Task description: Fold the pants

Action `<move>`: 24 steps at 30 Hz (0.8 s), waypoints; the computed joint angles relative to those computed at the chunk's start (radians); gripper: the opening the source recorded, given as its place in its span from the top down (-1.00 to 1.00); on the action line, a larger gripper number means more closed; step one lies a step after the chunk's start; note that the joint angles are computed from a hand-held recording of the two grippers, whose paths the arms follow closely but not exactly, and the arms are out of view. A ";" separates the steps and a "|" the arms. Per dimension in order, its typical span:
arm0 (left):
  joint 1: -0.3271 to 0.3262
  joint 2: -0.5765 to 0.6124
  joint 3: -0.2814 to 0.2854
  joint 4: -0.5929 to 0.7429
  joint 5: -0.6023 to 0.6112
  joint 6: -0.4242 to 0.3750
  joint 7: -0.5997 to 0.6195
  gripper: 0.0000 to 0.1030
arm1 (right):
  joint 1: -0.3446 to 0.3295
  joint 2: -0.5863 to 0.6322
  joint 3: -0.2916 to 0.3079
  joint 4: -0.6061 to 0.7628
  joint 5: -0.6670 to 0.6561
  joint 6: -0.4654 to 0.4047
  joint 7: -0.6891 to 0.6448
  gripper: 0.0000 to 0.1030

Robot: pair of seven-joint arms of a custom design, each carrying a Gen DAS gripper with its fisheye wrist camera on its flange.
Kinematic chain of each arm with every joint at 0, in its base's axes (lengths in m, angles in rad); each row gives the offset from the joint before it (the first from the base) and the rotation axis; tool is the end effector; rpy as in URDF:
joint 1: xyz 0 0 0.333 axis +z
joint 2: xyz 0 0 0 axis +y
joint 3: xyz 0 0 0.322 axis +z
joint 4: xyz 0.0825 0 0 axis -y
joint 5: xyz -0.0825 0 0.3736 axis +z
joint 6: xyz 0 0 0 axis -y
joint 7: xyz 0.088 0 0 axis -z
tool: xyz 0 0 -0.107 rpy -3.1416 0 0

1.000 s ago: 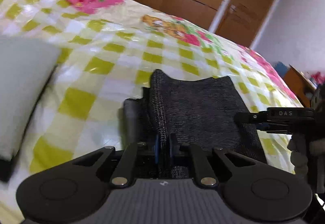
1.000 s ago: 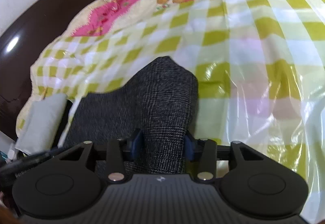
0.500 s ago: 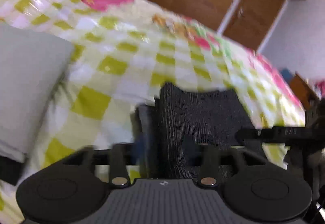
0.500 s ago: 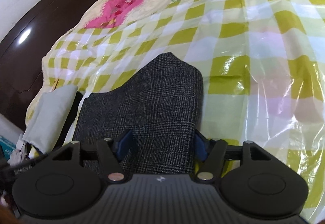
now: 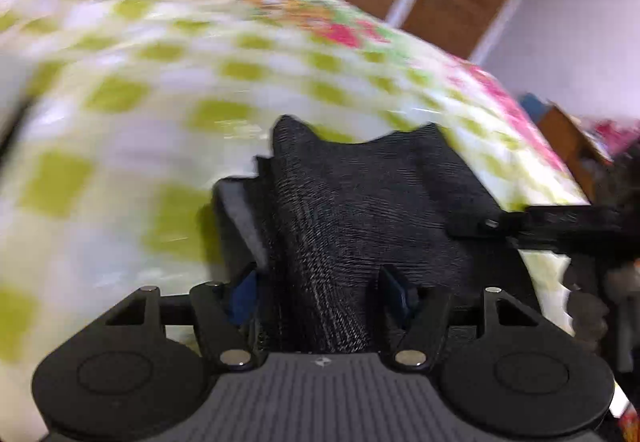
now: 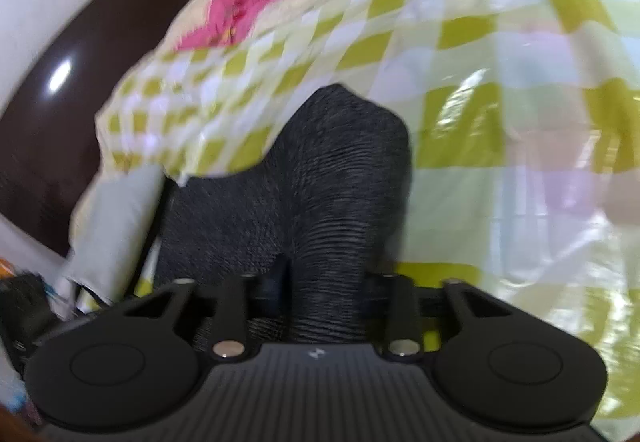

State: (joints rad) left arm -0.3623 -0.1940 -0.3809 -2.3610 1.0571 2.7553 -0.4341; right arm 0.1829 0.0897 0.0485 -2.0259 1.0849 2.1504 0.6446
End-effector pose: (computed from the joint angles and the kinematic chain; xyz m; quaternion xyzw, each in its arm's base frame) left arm 0.3379 -0.3671 0.4562 -0.7463 0.5211 -0.3822 0.1595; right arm 0.5528 0.1672 0.4384 -0.7807 0.4449 0.1730 0.4033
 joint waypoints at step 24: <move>-0.019 0.287 0.074 0.366 -0.139 -0.121 0.501 -0.43 | 0.072 -0.369 -0.002 -0.322 -0.018 0.243 -0.332 0.08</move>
